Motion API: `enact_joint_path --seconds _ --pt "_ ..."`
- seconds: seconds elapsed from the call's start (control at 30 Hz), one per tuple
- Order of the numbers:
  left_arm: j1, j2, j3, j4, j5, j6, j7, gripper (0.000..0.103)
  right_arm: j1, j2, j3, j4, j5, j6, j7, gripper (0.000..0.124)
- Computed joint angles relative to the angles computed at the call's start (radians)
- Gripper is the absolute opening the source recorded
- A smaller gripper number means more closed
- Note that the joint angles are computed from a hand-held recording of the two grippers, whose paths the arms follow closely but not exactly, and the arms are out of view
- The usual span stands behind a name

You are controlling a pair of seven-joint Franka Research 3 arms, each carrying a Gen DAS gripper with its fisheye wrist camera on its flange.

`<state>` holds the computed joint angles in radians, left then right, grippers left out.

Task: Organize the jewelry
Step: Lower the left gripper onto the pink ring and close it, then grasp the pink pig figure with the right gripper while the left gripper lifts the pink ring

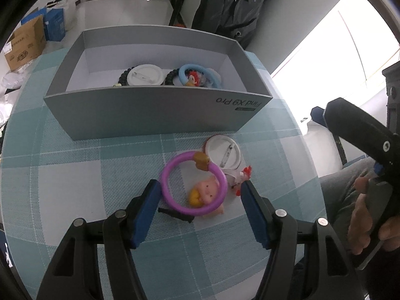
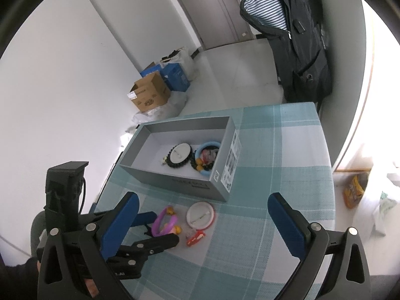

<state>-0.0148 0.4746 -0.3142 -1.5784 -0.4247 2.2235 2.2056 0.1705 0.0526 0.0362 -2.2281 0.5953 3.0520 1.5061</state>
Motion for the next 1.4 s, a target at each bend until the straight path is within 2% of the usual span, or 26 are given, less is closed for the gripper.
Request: enact_joint_path --seconds 0.03,0.5,0.63,0.67,0.77,0.8,0.87,0.9,1.0,1.07,1.2,1.3,1.4 --pt "-0.003 0.005 0.002 0.005 0.005 0.003 -0.005 0.047 0.001 0.0 -0.001 0.0 -0.004 0.0 0.005 0.103" --pt "0.017 0.016 -0.009 0.032 -0.035 -0.028 -0.004 0.046 -0.001 0.006 -0.009 -0.007 -0.059 -0.001 0.071 0.103" --pt "0.033 0.012 -0.015 0.042 -0.078 -0.033 -0.002 0.046 -0.005 0.004 0.002 -0.005 -0.01 -0.007 0.027 0.103" --pt "0.041 0.004 -0.019 0.037 -0.097 -0.027 0.007 0.046 -0.009 0.003 0.012 -0.003 0.036 -0.008 -0.017 0.103" --pt "0.066 -0.019 -0.024 0.026 -0.161 -0.019 0.04 0.046 -0.003 0.002 0.01 -0.004 0.038 -0.022 -0.028 0.103" --pt "0.077 -0.026 -0.025 0.024 -0.189 -0.018 0.052 0.046 -0.005 0.002 0.017 0.001 0.071 -0.036 -0.068 0.103" --pt "0.083 -0.039 -0.018 0.018 -0.221 0.002 0.062 0.046 -0.01 0.001 0.043 0.02 0.216 -0.07 -0.239 0.103" --pt "0.089 -0.046 -0.015 0.015 -0.24 0.016 0.071 0.046 -0.003 0.001 0.047 0.025 0.247 -0.082 -0.294 0.103" --pt "0.099 -0.039 -0.006 0.037 -0.281 0.026 0.069 0.046 0.024 0.013 0.042 0.032 0.197 -0.1 -0.31 0.103" --pt "0.106 -0.028 -0.003 0.057 -0.303 0.026 0.055 0.046 0.031 0.027 0.051 0.047 0.228 -0.12 -0.354 0.103" --pt "0.11 -0.014 -0.004 0.077 -0.318 0.029 0.04 0.046 0.047 0.057 0.051 0.071 0.192 -0.119 -0.346 0.101" --pt "0.116 -0.021 -0.008 0.065 -0.331 0.038 0.05 0.046 0.055 0.081 0.047 0.094 0.126 -0.122 -0.312 0.099" --pt "0.118 -0.022 -0.009 0.058 -0.338 0.037 0.055 0.046 0.085 0.105 0.018 0.104 -0.03 -0.118 -0.2 0.088"
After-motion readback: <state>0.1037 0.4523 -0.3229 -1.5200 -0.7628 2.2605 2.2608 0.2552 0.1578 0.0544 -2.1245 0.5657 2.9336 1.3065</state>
